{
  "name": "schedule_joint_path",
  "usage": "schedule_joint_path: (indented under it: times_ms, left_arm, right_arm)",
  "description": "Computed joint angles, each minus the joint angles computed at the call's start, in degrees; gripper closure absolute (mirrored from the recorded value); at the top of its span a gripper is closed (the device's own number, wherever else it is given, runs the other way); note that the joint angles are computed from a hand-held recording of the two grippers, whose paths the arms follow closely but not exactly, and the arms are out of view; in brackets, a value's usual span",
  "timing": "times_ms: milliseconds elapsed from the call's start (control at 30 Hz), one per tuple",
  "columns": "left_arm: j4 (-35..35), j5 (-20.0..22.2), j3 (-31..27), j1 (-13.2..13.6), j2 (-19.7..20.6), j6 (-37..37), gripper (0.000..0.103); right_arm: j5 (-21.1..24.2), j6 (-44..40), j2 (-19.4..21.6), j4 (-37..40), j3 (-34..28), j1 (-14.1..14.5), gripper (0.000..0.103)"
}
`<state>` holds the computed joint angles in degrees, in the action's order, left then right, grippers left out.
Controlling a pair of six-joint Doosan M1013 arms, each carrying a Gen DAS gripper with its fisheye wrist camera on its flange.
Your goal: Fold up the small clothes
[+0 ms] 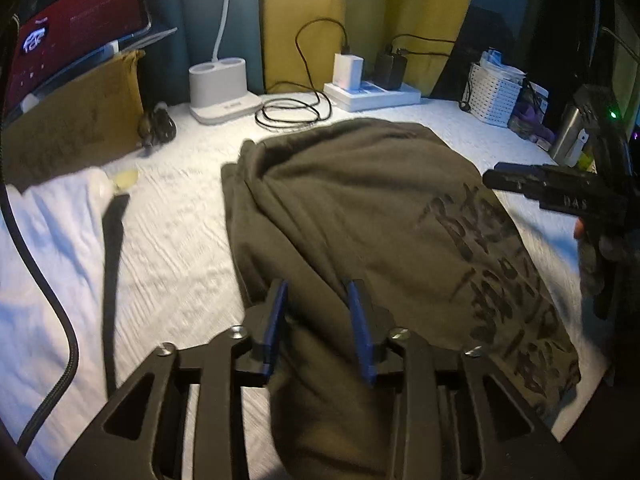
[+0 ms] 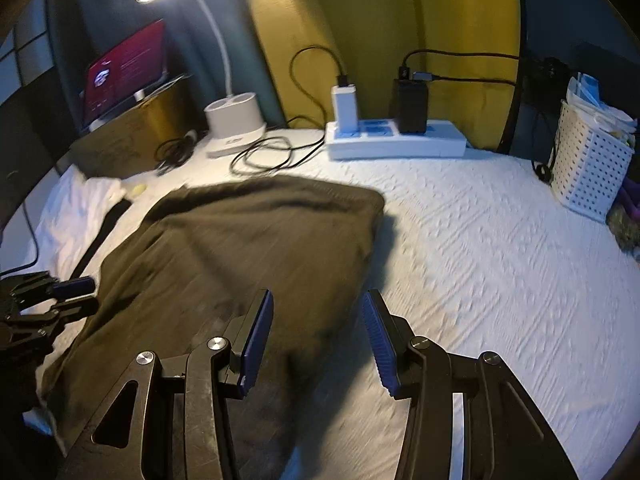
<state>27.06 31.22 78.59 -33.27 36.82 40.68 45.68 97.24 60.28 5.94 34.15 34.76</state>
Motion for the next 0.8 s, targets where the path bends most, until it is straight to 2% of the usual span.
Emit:
schedule_joint_path:
  times_ms: [267,333,367,400,467,567,667,800]
  left_arm:
    - [-1.0,0.4,0.1,-0.8,0.7,1.1,0.065]
    - [-0.5,-0.2,0.4,-0.8,0.6,0.6,0.073]
    - [0.4,0.5,0.2,-1.0,0.6,0.6,0.091]
    - [1.0,1.2,0.1,-1.1,0.6,0.6,0.093]
    - [3.3,1.7,0.3,-1.6,0.2,-0.6,0.093]
    - [4.4,0.4,1.4,-1.8,-1.1,-2.6,0.093]
    - [-0.3,-3.2,2.3,-1.4,-2.0,0.3,0.092]
    - [-4.8,0.4,-0.1,-1.4,0.0,5.6,0.092]
  right_arm:
    - [-4.6,-2.2,-4.5,4.5,10.4,0.7,0.054]
    - [-5.3,-2.2,-5.1,5.0,12.0,0.9,0.054]
    - [-5.7,-2.1,-5.4,5.2,12.6,0.9,0.054]
    - [-6.0,-1.9,-5.7,5.5,13.3,0.9,0.054]
    - [-6.8,-1.8,-6.3,5.7,14.4,0.9,0.054]
    - [-8.0,-1.4,-7.3,5.6,16.0,0.9,0.054]
    - [-8.7,-1.1,-7.7,5.6,16.9,0.8,0.054]
    - [-8.9,-0.8,-7.8,6.0,17.3,0.8,0.054]
